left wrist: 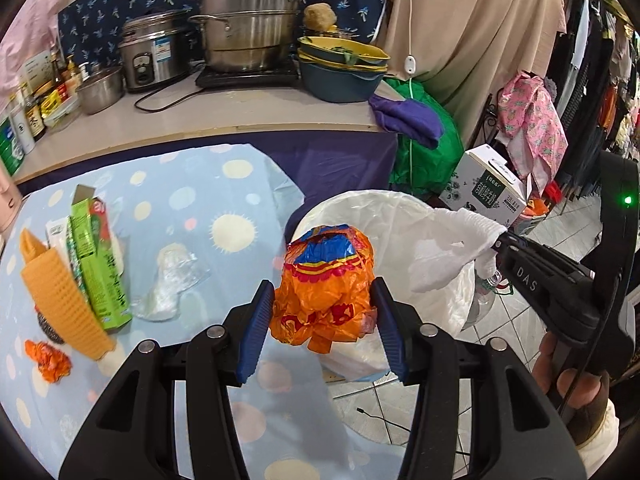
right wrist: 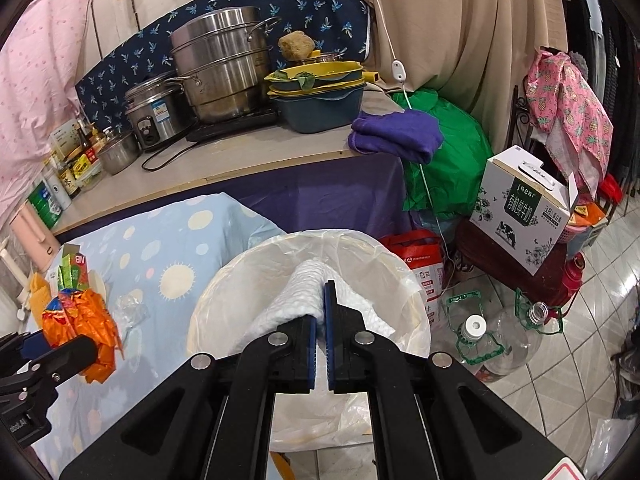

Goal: Collect trash
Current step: 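Carry the wrapper and tissue over the bin while both tools open to drop them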

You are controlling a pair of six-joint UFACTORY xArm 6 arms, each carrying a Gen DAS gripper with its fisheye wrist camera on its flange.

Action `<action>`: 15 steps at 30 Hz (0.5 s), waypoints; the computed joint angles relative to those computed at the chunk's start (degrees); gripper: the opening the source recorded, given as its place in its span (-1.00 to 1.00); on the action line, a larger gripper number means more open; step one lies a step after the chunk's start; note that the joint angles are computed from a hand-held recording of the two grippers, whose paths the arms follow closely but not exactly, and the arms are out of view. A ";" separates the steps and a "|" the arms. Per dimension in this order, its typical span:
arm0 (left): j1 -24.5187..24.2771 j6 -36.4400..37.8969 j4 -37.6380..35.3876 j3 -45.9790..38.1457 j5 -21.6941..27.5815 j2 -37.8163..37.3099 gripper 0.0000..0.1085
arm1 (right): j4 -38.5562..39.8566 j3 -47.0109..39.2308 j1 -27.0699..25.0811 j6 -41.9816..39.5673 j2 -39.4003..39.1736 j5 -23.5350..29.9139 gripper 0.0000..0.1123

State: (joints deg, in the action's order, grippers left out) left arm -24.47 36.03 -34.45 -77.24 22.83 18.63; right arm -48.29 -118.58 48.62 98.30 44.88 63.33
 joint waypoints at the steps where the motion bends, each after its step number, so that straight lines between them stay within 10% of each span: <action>1: -0.33 -0.34 0.40 -1.10 0.48 0.85 -0.12 | 0.03 0.26 -0.16 0.12 -0.14 -0.19 -0.94; 15: -2.79 -3.76 5.02 -8.64 3.02 8.10 -0.08 | 0.58 0.91 -1.03 0.62 -0.16 -0.34 -0.88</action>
